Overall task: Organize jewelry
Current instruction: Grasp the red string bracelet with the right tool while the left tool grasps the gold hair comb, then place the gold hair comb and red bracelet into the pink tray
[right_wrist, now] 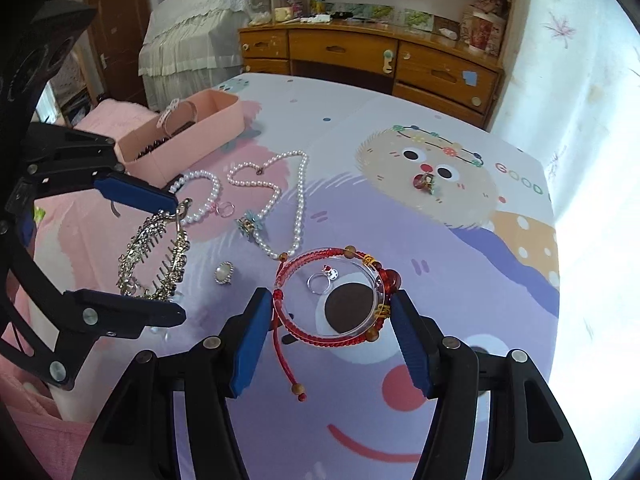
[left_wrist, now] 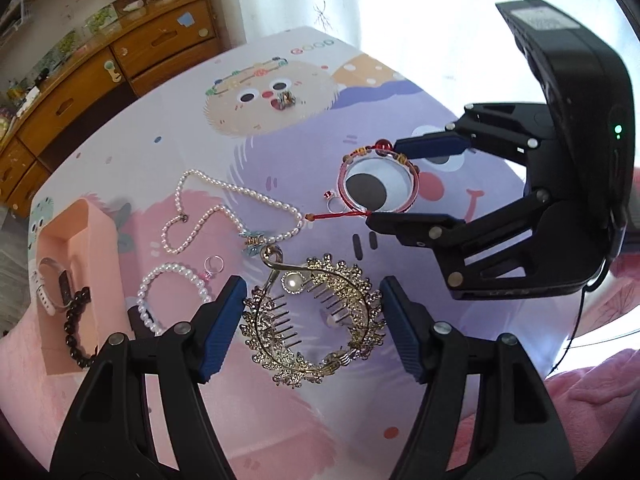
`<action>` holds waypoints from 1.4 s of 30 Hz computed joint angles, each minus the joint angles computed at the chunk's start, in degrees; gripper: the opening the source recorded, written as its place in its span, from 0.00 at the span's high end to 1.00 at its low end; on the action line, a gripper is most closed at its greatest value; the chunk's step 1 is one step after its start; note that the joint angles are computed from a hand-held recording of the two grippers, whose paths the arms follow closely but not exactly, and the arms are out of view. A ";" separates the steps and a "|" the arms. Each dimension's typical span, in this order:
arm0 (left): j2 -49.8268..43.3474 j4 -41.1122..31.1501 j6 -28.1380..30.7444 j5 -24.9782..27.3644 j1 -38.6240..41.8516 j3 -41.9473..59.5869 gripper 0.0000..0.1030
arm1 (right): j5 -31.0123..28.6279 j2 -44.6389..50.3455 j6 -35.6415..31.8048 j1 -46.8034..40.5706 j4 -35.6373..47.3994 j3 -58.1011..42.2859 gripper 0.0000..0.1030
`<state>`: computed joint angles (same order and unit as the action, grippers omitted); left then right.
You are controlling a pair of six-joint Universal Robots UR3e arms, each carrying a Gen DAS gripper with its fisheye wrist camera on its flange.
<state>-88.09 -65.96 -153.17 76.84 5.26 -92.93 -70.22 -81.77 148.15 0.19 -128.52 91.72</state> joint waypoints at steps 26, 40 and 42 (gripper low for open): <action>18.15 -35.35 7.29 -12.01 37.06 11.71 0.35 | -3.64 -9.47 23.95 15.08 14.16 -4.59 0.41; -8.21 -55.49 22.78 -18.69 51.41 46.43 0.35 | -10.45 20.15 45.30 37.21 14.56 -40.16 0.40; -12.70 -59.37 25.07 -20.36 52.48 53.54 0.35 | -12.18 26.21 47.78 39.29 15.69 -49.31 0.40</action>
<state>-100.79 -125.32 -128.10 56.48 57.74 -39.39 -82.40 -55.56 195.93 39.49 -112.83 42.41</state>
